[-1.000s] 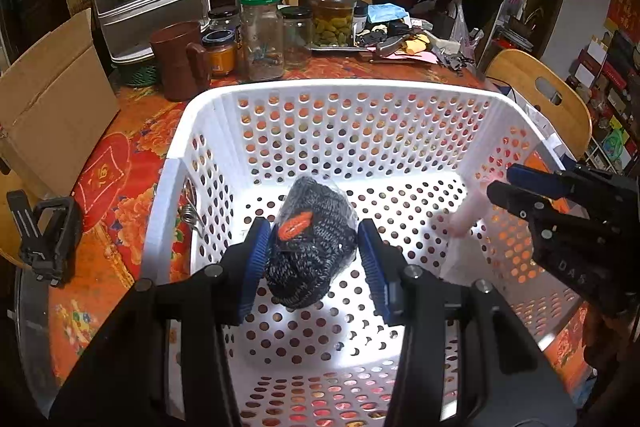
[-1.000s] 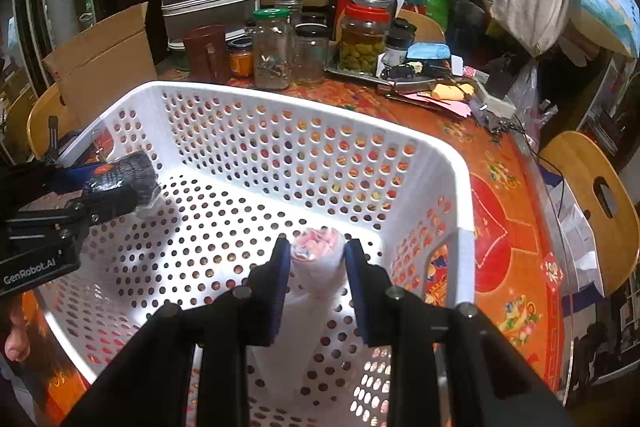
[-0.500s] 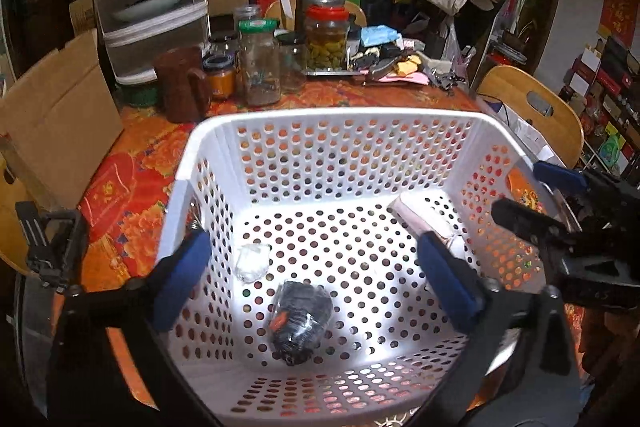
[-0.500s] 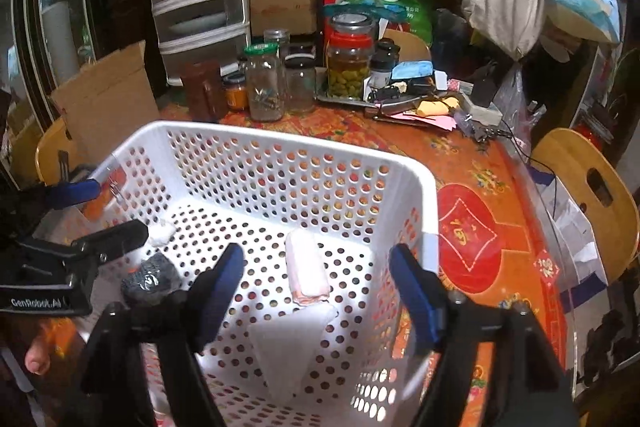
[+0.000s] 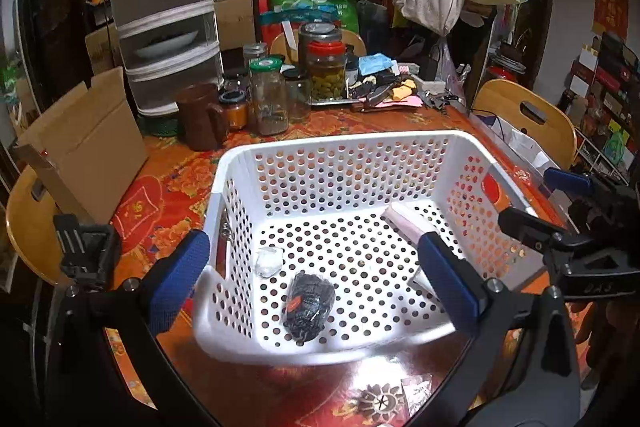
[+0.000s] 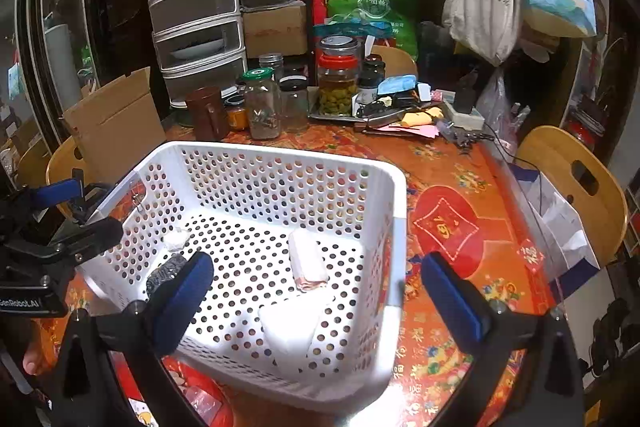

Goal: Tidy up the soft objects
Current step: 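Open both tools to release the items and withdraw from the basket, then grasp the clear plastic bag with the right tool while the left tool grasps the white ribbed ball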

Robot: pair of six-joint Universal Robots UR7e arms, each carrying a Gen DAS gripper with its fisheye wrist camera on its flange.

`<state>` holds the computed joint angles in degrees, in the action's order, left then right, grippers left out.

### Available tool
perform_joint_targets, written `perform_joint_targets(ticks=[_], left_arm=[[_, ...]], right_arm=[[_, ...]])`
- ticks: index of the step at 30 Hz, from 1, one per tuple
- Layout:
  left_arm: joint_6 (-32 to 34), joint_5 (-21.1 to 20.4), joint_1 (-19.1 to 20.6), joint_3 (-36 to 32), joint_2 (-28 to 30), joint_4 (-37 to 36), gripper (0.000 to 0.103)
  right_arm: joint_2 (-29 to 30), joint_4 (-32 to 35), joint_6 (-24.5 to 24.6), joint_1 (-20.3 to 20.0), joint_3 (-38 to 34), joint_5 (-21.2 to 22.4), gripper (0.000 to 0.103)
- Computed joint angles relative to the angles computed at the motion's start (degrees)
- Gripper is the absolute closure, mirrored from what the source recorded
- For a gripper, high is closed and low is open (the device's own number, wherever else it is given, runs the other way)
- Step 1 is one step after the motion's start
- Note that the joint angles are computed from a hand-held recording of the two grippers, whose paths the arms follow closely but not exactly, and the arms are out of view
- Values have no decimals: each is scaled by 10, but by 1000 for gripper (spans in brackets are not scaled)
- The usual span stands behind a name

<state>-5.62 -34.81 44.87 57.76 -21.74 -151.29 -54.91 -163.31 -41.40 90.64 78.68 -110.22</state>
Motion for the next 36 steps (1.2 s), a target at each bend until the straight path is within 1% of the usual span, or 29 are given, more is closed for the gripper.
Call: perform_joint_targets(ticks=[4,5,7,11,13,14,16,18,20,22,26,28,29,31,34,36], left_arm=[[9,10,-17,49,-22,-37,0],[17,9,-24,74,-33,-60,0],[13,9,-31,106,-48,-79,0],[-17,-6,-42,188,-86,-116,0],[-26,-1,-47,218,-97,-127,0],[-32,2,-50,243,-105,-142,0],[-50,0,-53,274,-115,-153,0],[-74,-13,-54,311,-127,-166,0],[-90,-18,-54,340,-129,-179,0],[-102,-21,-52,352,-123,-179,0],[-130,-49,-34,357,-108,-165,0],[-131,-60,-26,351,-101,-163,0],[-132,-62,-22,345,-95,-154,0],[-131,-66,-18,336,-87,-147,1],[-126,-79,-10,312,-72,-129,8],[-125,-85,-6,293,-61,-110,22]], right_arm=[[-22,-36,-10,1,38,2,0],[-28,-46,-12,1,49,6,0],[-47,-68,-17,-1,79,17,0],[-79,-102,-22,-4,131,34,0],[-95,-119,-26,-6,161,39,0],[-101,-124,-27,-8,172,40,0],[-118,-139,-31,-14,203,50,0],[-132,-148,-30,-23,233,60,0],[-141,-148,-28,-33,259,65,0],[-152,-141,-28,-50,287,81,0],[-154,-148,-37,-72,325,85,0],[-153,-153,-41,-81,336,86,1],[-153,-155,-42,-84,342,88,1],[-155,-161,-43,-92,353,94,7],[-159,-159,-36,-102,358,104,10],[-159,-159,-33,-105,358,106,11]])
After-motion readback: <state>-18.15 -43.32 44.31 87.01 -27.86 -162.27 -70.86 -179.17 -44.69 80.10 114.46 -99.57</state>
